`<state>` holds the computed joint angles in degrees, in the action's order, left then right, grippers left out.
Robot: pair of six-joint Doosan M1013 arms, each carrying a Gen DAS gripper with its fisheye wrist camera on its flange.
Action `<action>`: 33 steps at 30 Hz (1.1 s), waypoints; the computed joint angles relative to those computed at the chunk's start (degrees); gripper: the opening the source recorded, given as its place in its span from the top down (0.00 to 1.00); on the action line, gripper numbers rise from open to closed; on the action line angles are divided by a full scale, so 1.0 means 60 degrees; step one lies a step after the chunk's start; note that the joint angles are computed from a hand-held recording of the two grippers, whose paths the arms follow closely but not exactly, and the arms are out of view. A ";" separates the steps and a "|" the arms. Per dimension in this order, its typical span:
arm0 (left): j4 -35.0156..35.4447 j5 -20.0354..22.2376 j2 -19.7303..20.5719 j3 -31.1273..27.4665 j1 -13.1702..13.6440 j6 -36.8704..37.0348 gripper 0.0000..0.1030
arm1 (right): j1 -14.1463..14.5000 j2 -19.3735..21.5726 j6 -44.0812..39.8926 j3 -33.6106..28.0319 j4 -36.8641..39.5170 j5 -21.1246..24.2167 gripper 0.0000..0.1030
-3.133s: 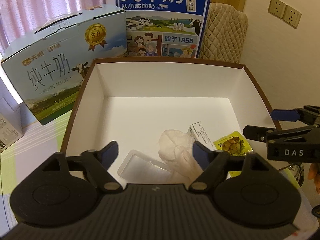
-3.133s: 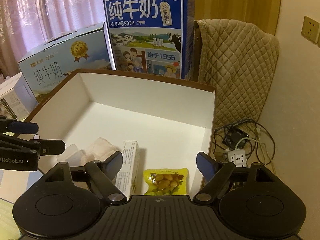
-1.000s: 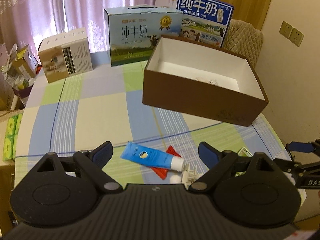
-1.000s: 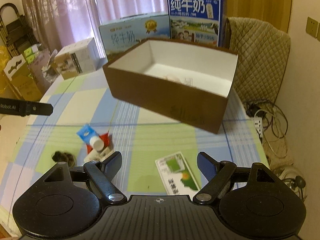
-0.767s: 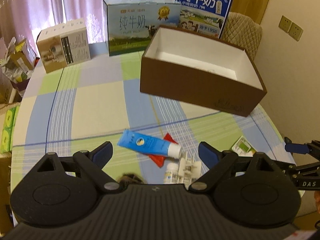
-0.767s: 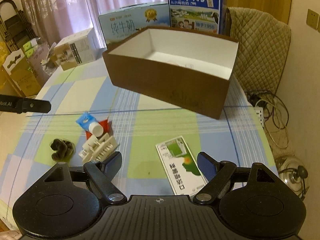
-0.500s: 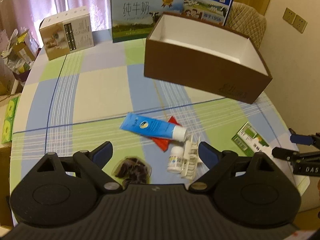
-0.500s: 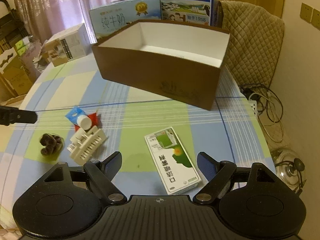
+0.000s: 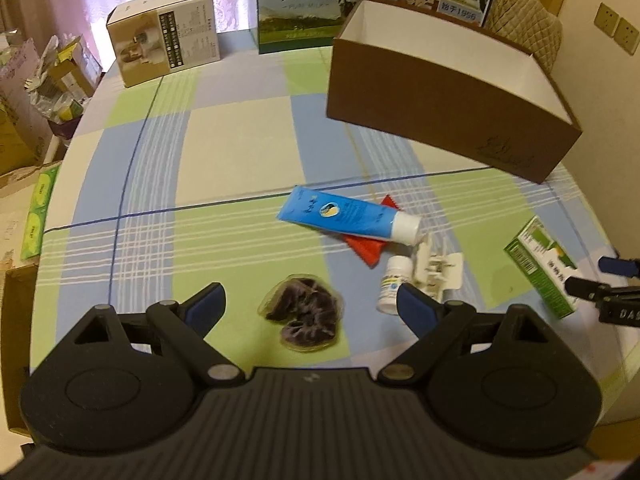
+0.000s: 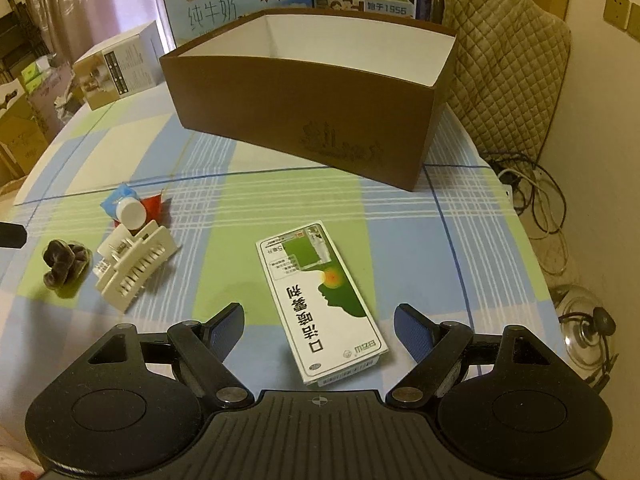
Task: Organize objects
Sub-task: 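Grasp the white-green medicine box with the right tool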
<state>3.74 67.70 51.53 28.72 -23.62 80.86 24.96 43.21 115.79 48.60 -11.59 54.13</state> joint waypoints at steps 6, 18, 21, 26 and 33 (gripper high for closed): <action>0.0213 -0.0016 -0.0065 0.0228 0.0010 -0.0033 0.12 | -0.0034 0.0219 -0.0313 -0.0191 -0.0063 0.0067 0.23; 0.0286 0.0345 0.0001 0.0372 0.0005 0.0013 0.12 | -0.0084 0.0555 -0.1139 -0.0424 0.0066 0.0156 0.30; 0.0262 0.0419 0.0082 0.0263 0.0005 0.0092 0.12 | -0.0094 0.0617 -0.1311 -0.0474 0.0135 0.0181 0.39; 0.0081 0.0483 0.0204 0.0158 0.0012 0.0444 0.12 | -0.0102 0.0581 -0.1312 -0.0379 0.0164 0.0045 0.43; -0.0078 0.0435 0.0371 0.0161 0.0028 0.1124 0.14 | -0.0109 0.0553 -0.1126 -0.0390 0.0173 0.0266 0.48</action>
